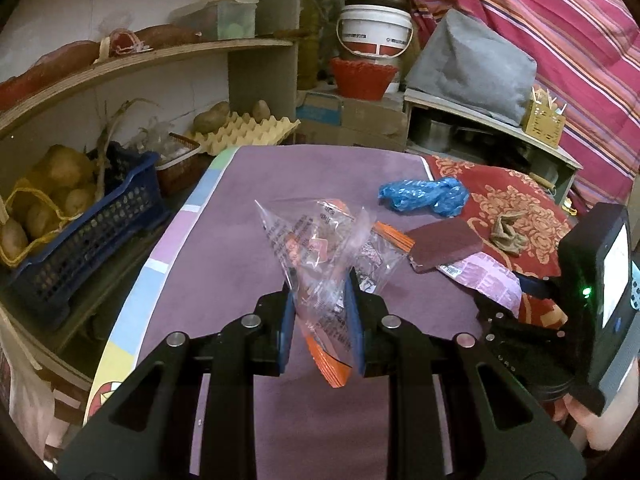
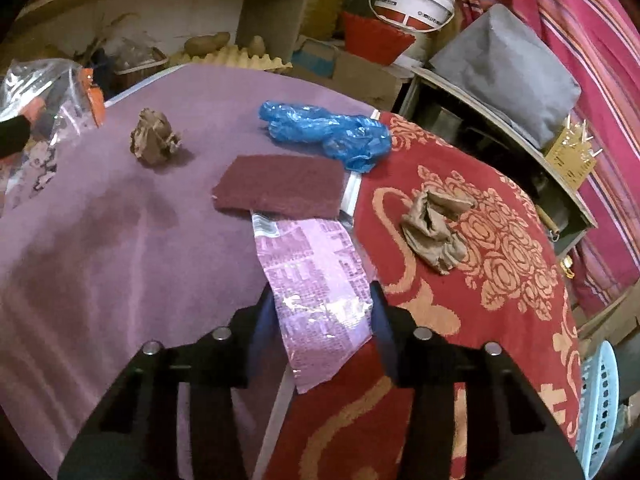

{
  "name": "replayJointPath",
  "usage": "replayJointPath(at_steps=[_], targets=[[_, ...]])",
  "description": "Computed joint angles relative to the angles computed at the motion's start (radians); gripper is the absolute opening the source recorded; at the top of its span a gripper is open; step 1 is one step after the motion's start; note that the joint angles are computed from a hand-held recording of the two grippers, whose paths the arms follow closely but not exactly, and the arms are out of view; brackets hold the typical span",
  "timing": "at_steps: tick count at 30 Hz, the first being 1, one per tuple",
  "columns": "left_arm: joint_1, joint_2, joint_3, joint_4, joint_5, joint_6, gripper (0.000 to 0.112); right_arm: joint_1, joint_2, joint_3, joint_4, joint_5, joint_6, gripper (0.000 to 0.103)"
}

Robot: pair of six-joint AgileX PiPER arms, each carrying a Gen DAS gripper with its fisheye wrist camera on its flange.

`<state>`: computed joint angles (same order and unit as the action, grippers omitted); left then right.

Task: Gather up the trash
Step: 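Carry the clear bag and pink wrapper over the basket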

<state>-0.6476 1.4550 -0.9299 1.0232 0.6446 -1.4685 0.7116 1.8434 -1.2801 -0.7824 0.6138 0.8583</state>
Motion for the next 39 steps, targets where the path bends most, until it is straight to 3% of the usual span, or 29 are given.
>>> replayJointPath(at_steps=[6,12,18,20,28,39], targets=[[-0.039,0.025,-0.041,0.005,0.037,0.001,0.022,-0.095,-0.099,0.072,0.187,-0.103,-0.158,0.033],[-0.106,0.053,-0.108,0.022,0.087,-0.020,0.022,-0.251,-0.260,0.190,0.615,-0.201,-0.538,0.031],[-0.186,0.118,-0.203,0.034,0.138,-0.019,0.022,-0.402,-0.376,0.280,0.918,-0.213,-0.851,0.031],[-0.216,0.145,-0.246,0.034,0.158,-0.015,0.022,-0.463,-0.407,0.307,1.053,-0.202,-0.988,0.031],[-0.307,0.269,-0.416,0.017,0.196,0.036,0.022,-0.681,-0.523,0.362,1.210,-0.166,-1.220,0.031],[-0.416,0.541,-0.813,-0.062,0.228,0.199,0.022,-1.160,-0.606,0.392,1.513,-0.028,-1.677,0.031]])
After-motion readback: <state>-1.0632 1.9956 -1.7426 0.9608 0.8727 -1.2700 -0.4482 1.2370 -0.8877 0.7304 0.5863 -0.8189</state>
